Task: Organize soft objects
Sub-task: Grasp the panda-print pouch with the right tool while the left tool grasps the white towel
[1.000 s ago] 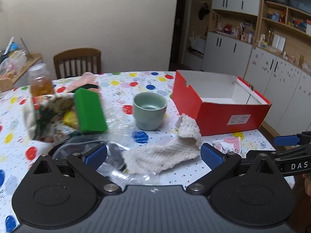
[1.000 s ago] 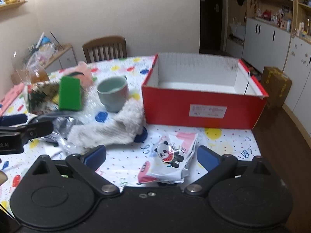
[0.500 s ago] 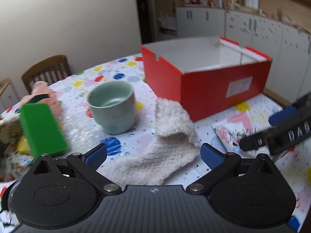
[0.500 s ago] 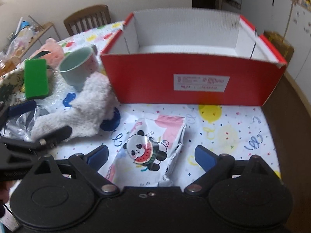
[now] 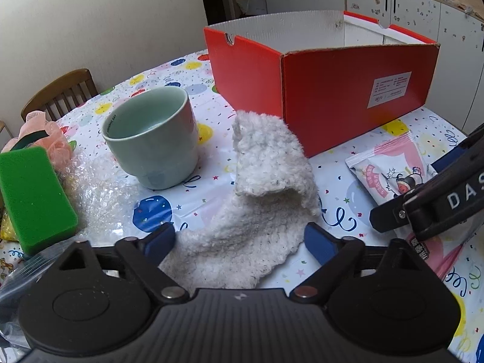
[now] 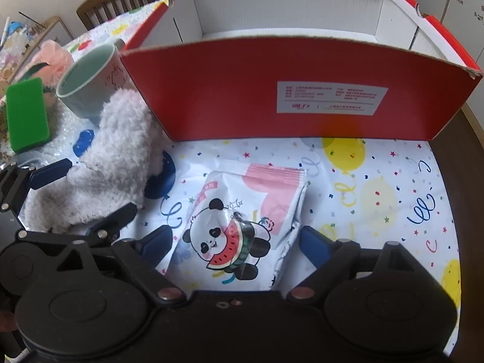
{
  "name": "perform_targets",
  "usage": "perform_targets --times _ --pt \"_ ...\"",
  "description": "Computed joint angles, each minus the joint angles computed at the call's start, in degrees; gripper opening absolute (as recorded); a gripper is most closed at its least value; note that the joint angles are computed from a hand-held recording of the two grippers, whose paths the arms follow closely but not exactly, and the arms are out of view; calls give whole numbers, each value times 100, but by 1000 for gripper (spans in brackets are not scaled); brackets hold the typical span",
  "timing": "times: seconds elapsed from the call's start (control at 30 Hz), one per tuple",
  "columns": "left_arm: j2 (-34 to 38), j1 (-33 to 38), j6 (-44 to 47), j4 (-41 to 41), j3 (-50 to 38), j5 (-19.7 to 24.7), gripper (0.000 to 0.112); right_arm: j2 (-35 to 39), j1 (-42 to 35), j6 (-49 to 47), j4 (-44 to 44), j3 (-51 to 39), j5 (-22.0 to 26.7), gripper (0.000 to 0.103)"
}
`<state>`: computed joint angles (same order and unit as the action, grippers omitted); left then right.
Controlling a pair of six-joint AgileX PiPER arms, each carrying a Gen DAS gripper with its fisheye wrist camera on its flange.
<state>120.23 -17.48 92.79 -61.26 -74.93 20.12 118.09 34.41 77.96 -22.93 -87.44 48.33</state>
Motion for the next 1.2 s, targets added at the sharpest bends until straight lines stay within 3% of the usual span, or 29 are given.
perform_targets --times 0.2,0.33,0.47,0.73,1.03,1.2 --pt "30 25 -398 230 -85 56 59 -5 5 60 -40 18 2 79" --pt "31 15 -632 337 -126 -6 35 7 46 211 -147 6 3 72" --pt "-31 48 -745 335 -110 21 25 -83 131 397 -316 118 31 67" --pt "-431 235 -343 -321 165 438 22 -415 347 1009 -758 551 -111 60" --pt "-1047 448 -1029 -112 358 1054 22 -1172 649 1510 -1226 1188 -172 59" --pt "-1376 507 -1457 10 403 1321 22 -1483 761 1422 -1302 1171 78 59"
